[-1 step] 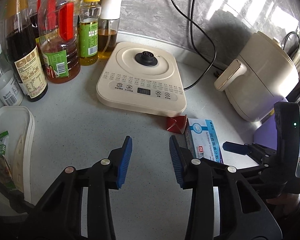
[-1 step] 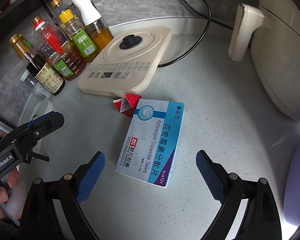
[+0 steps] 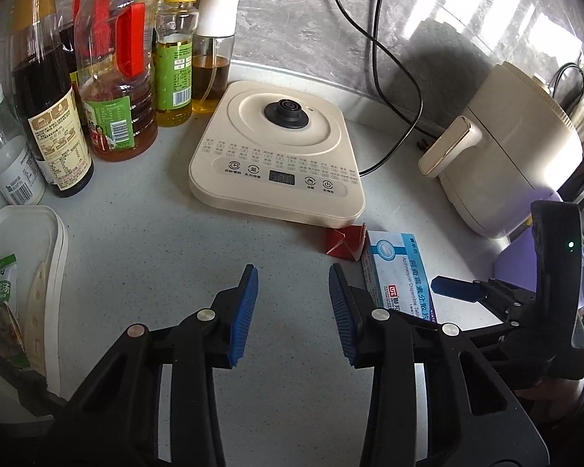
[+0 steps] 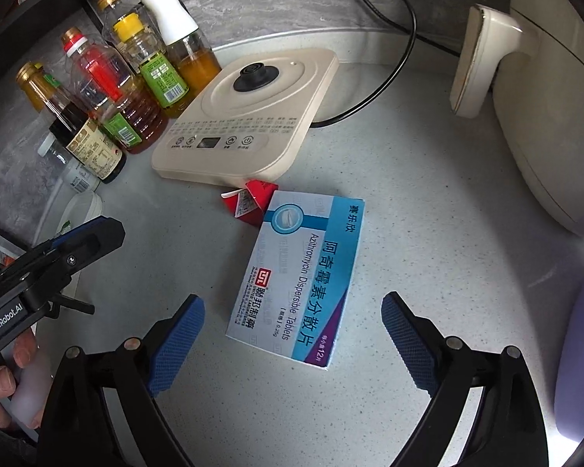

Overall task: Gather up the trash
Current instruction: 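Grasp the red paper scrap with the left tool while the right tool grasps the medicine box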

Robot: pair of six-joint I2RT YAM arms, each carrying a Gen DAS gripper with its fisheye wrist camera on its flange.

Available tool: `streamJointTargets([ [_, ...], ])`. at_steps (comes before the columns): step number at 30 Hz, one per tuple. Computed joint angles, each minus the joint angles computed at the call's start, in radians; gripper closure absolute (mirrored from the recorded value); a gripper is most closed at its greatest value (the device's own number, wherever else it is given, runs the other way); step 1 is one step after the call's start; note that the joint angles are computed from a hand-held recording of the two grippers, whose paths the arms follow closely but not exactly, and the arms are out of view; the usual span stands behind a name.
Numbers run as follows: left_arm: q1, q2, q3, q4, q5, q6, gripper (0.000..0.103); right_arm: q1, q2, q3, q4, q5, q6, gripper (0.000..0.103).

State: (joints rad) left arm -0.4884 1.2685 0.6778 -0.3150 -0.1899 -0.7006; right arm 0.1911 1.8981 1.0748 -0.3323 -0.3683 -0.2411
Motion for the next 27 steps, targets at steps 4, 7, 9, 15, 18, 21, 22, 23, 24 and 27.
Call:
streamJointTargets([
  [4, 0.009, 0.024, 0.011, 0.019, 0.017, 0.014, 0.068, 0.035, 0.059, 0.036, -0.005, 0.068, -0.009, 0.033],
  [7, 0.006, 0.062, 0.026, 0.048, 0.033, 0.026, 0.069, 0.014, 0.054, 0.043, -0.017, 0.065, -0.015, 0.035],
  [9, -0.001, 0.098, 0.044, 0.064, 0.042, 0.034, 0.070, -0.009, 0.050, 0.043, -0.019, 0.060, -0.017, 0.036],
  [15, -0.002, 0.195, 0.100, 0.109, 0.067, 0.075, 0.075, -0.071, 0.049, 0.051, -0.022, 0.051, -0.007, 0.036],
  [18, 0.000, 0.239, 0.130, 0.118, 0.069, 0.112, 0.077, -0.104, 0.047, 0.055, -0.026, 0.044, -0.006, 0.036],
  [21, 0.006, 0.293, 0.162, 0.126, 0.072, 0.131, 0.081, -0.124, 0.046, 0.058, -0.027, 0.044, 0.000, 0.036],
  [22, 0.009, 0.314, 0.172, 0.128, 0.073, 0.135, 0.082, -0.129, 0.044, 0.057, -0.024, 0.044, 0.003, 0.036],
  [23, 0.011, 0.333, 0.181, 0.131, 0.077, 0.139, 0.083, -0.132, 0.038, 0.052, -0.020, 0.044, 0.006, 0.036],
  [24, 0.015, 0.349, 0.187, 0.135, 0.085, 0.141, 0.083, -0.137, 0.032, 0.048, -0.018, 0.045, 0.007, 0.036],
  [27, 0.020, 0.394, 0.206, 0.153, 0.097, 0.154, 0.084, -0.137, 0.019, 0.034, -0.003, 0.056, 0.014, 0.036],
])
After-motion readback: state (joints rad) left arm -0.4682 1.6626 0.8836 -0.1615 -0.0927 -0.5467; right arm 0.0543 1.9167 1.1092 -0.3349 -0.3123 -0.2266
